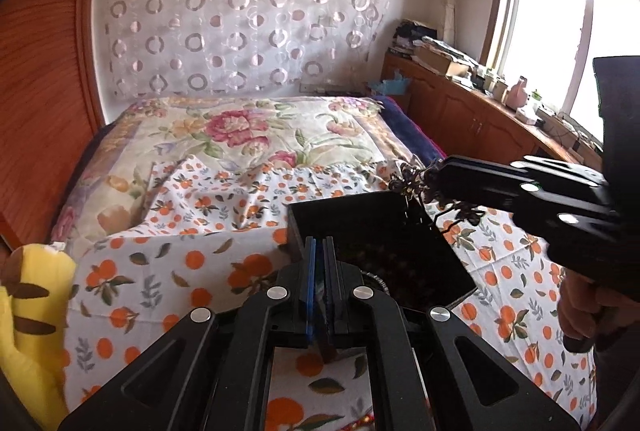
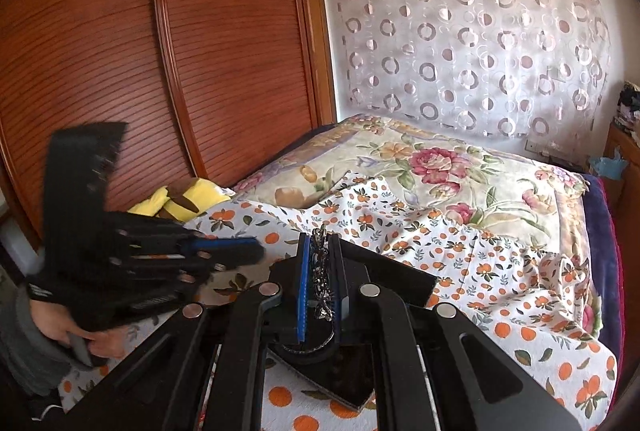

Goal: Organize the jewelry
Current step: 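Lower silver bangle into black box with left tool while right releases hairpin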

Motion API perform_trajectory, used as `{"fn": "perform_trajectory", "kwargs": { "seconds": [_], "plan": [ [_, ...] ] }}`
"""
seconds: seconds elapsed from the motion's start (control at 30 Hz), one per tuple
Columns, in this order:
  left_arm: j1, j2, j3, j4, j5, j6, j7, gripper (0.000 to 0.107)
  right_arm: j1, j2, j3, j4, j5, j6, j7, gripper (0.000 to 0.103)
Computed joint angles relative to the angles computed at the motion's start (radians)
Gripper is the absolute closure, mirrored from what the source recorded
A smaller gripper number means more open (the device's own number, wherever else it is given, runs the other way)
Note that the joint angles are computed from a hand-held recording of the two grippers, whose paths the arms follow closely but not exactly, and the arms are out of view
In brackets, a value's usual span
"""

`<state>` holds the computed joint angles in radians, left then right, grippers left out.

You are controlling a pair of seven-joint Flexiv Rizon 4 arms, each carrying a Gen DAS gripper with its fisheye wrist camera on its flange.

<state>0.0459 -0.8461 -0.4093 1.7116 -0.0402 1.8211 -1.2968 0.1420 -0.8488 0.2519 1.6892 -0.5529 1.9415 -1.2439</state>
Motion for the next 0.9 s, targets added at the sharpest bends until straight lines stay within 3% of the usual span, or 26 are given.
{"fn": "perform_trajectory", "kwargs": {
  "seconds": [0.17,0.23,0.33,0.5,0.8,0.87,0.9],
  "plan": [
    [0.023,0.028,0.004,0.059,0.018,0.047,-0.025,0.099,0.070,-0.009,-0.073,-0.015,0.049,-0.017,-0.021,0.093],
    [0.023,0.037,0.015,0.078,0.026,0.063,-0.038,0.087,0.115,-0.012,-0.119,-0.022,0.085,-0.026,-0.038,0.093],
    [0.020,0.049,0.031,0.099,0.038,0.079,-0.054,0.080,0.166,-0.021,-0.168,-0.035,0.131,-0.048,-0.059,0.093],
    [0.029,0.061,0.037,0.122,0.061,0.093,-0.075,0.080,0.213,-0.032,-0.209,-0.047,0.192,-0.083,-0.077,0.093],
    [0.042,0.075,0.043,0.149,0.093,0.106,-0.096,0.078,0.240,-0.022,-0.224,-0.031,0.246,-0.100,-0.097,0.091],
    [0.041,0.081,0.049,0.163,0.096,0.116,-0.101,0.074,0.230,-0.018,-0.205,-0.024,0.245,-0.106,-0.101,0.091],
    [0.036,0.085,0.056,0.170,0.096,0.124,-0.105,0.067,0.224,-0.015,-0.196,-0.020,0.244,-0.108,-0.103,0.091]
  ]
}}
